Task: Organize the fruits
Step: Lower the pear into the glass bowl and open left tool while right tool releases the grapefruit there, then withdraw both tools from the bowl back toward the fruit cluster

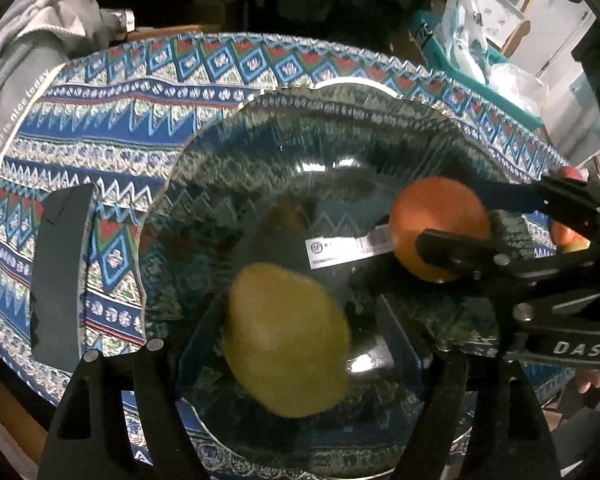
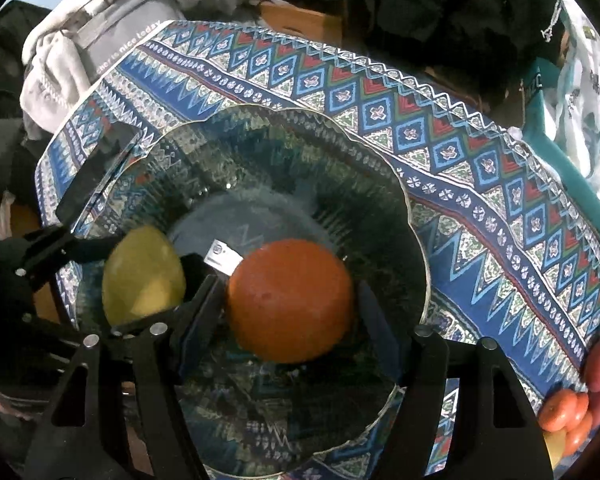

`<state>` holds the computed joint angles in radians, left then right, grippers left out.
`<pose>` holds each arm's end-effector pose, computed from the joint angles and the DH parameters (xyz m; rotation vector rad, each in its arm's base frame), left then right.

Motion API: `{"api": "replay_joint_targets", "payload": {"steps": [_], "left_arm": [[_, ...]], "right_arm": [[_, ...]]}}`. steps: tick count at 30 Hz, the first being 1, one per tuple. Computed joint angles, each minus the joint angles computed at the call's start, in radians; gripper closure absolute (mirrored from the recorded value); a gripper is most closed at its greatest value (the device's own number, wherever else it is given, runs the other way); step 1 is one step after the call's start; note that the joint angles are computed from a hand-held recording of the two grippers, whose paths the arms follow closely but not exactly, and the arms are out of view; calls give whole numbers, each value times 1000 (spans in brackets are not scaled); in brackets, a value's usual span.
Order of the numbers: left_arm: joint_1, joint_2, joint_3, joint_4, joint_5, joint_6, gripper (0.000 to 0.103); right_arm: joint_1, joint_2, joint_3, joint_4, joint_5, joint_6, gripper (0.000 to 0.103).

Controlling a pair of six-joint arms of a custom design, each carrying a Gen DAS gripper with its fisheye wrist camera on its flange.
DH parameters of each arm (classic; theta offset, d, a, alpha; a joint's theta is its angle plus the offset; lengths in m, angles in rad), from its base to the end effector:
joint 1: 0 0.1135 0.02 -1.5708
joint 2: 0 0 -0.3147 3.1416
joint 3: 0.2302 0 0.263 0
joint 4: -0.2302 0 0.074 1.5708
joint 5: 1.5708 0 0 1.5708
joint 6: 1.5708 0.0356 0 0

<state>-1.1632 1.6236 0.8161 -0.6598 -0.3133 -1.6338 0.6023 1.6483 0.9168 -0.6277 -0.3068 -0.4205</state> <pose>0.1164 -0.2418 0.1769 -0.6786 2.7318 -0.0674 0.2392 0.1775 0.1953 -1.4718 2.5245 0.4780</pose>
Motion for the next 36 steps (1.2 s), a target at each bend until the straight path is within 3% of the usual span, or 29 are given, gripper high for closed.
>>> {"api": "replay_joint_targets", "payload": {"steps": [20, 36], "left_arm": [[-44, -5, 210, -218, -109, 3, 23], [-47, 106, 497, -315, -186, 123, 20]], "right_arm": [[-119, -166, 96, -114, -39, 27, 31], [-399, -272, 180, -236, -73, -125, 26]]}}
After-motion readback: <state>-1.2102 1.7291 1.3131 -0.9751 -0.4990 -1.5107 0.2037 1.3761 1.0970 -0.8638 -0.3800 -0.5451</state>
